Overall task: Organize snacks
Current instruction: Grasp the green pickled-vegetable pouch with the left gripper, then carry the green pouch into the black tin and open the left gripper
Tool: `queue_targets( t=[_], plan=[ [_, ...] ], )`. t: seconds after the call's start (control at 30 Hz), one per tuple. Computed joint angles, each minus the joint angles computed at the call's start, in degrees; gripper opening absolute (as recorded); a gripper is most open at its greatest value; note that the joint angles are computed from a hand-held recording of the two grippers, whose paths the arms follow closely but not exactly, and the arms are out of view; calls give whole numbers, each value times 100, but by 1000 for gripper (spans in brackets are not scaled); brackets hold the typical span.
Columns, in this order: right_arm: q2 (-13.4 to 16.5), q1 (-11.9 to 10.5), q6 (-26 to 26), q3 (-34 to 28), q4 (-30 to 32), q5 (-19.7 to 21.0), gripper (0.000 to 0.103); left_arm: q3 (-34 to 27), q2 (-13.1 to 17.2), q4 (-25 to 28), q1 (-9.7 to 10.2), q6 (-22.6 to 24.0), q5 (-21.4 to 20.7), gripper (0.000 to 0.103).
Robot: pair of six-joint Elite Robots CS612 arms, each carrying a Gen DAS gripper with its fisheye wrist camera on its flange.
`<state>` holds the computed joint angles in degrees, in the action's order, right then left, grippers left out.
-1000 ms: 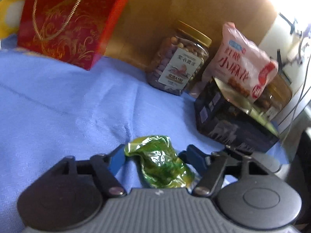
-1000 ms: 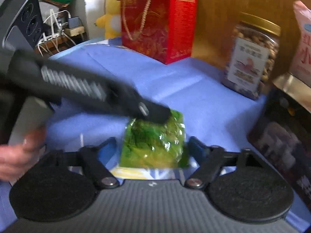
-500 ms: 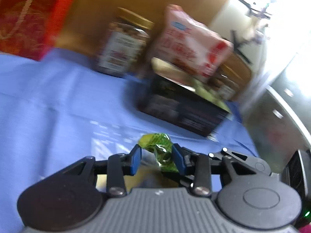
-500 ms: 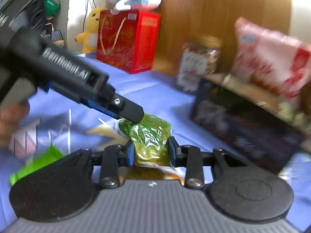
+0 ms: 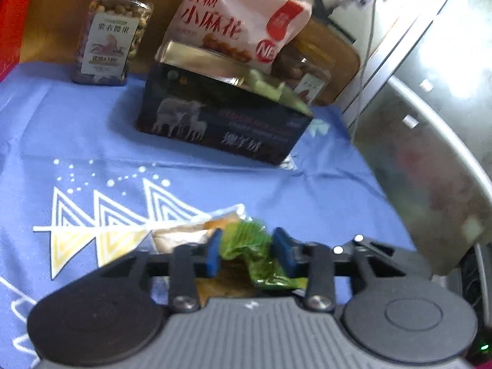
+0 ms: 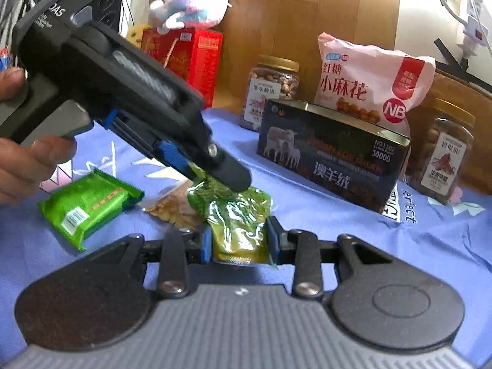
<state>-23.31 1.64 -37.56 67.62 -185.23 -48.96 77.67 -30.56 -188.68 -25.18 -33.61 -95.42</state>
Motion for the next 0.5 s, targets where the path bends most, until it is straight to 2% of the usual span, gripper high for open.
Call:
queue_targets(
  t=[0.03,0.07,0.13,0.17,0.23,0.33,0.4,0.43,0.5],
  plan=[
    [-15,-18,-2,26,10,6,40,21,13,-85,22,-134,-69,28],
    [-14,-20,21,16,42,-1,46,24,34,-162,44,-244,-133,27],
    [-36,-29,130,-1,241,-59,68,61,30,-244,54,-326,-87,24],
    [-75,-47,119,23,483,-49,83,81,9,-194,43,-308,-3,23],
    [-101,-90,229,28,744,36,82,104,4,-223,47,-296,-15,23],
    [-112,-141,260,67,780,215,68,91,17,-252,56,-290,-83,22],
    [-104,-147,243,67,768,295,48,52,40,-269,65,-297,-140,21],
    [-103,-151,252,65,793,360,44,46,42,-293,64,-289,-144,21],
    [-75,-148,363,44,692,386,27,53,27,-363,53,-218,-118,20]
  ],
)
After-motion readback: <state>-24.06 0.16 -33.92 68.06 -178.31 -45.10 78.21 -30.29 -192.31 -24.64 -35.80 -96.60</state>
